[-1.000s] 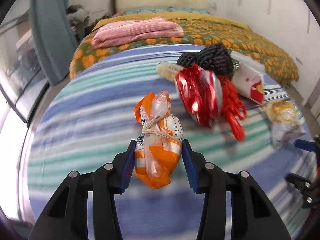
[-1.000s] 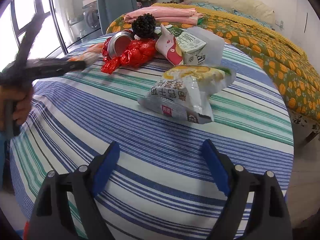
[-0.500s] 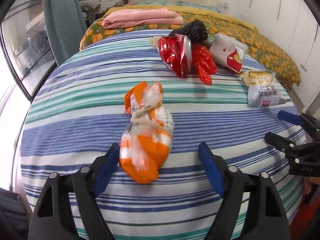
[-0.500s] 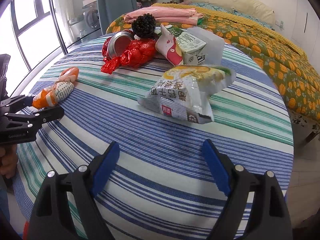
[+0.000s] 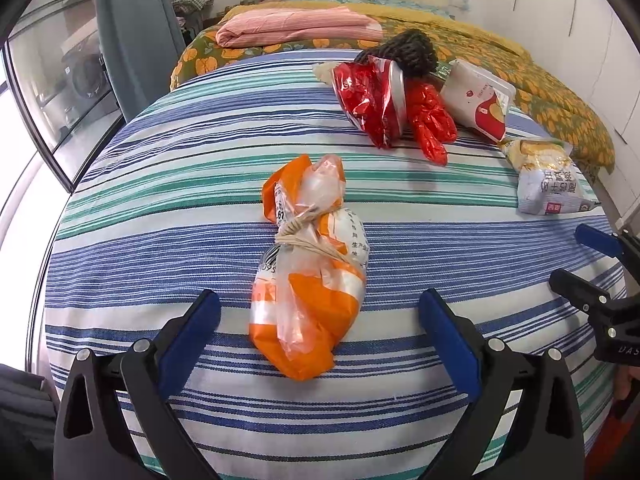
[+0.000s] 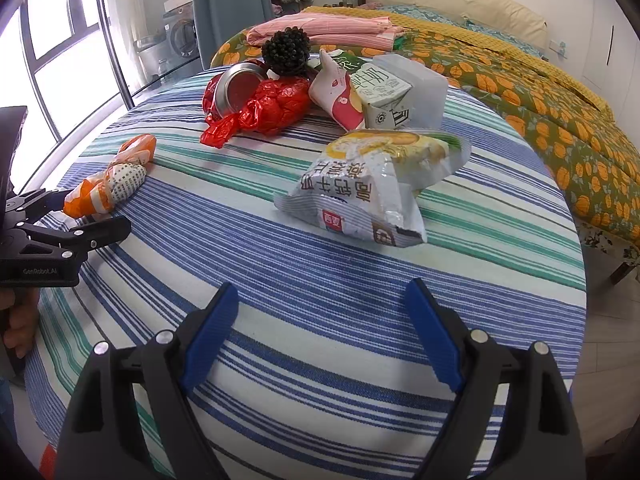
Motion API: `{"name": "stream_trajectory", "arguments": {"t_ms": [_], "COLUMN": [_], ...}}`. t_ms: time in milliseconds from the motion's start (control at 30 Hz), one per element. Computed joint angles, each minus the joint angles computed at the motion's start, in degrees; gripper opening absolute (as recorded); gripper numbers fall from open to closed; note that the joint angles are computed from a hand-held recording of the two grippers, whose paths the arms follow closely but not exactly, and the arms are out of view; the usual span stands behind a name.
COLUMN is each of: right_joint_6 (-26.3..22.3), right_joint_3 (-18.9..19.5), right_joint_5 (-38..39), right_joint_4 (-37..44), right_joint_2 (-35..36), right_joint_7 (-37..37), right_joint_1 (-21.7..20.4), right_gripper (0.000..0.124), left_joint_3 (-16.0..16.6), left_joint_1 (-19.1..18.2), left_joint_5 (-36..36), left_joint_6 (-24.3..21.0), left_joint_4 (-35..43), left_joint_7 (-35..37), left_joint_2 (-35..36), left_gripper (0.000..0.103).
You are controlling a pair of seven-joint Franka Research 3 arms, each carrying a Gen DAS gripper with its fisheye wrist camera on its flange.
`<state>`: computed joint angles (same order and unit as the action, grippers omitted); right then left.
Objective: Collect trash
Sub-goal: 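Grasp the orange-white bag with the left tool while the right tool grasps the snack packet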
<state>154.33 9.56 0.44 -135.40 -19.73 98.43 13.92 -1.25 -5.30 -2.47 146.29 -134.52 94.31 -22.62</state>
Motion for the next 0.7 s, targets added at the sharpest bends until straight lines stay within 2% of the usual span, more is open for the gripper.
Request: {"name": "stream_trajectory", "arguments": {"t_ms": [567, 633, 700], "right_joint_6": [0.34, 1.13, 1.45], "right_joint_3": [-0.75, -1.95, -4.72], "right_joint_5": [1.35, 3.91, 9.65], "right_joint_4": [-0.41, -1.02, -2.29], "right_joint_2": [-0.4, -0.82, -2.27], "right_joint_7": [-0.8, -2.32, -5.07], "right_joint_1": [0.43, 1.49, 3.65], "right_gripper": [0.084, 0.085, 0.085], "left_joint_3": [0.1, 0.25, 1.54], "left_joint_1": [0.15, 0.08, -0.98], "left_joint_5": [-0.57, -0.8, -2.92], "left_joint_6": [0.0, -0.03, 0.09], "left_joint_4": [0.57, 0.54, 0.31], "left_joint_7": [0.37, 0.62, 2.96], "left_joint_2": [0.63, 0.55, 0.19], "left_gripper": [0.098, 0.098, 0.098]}}
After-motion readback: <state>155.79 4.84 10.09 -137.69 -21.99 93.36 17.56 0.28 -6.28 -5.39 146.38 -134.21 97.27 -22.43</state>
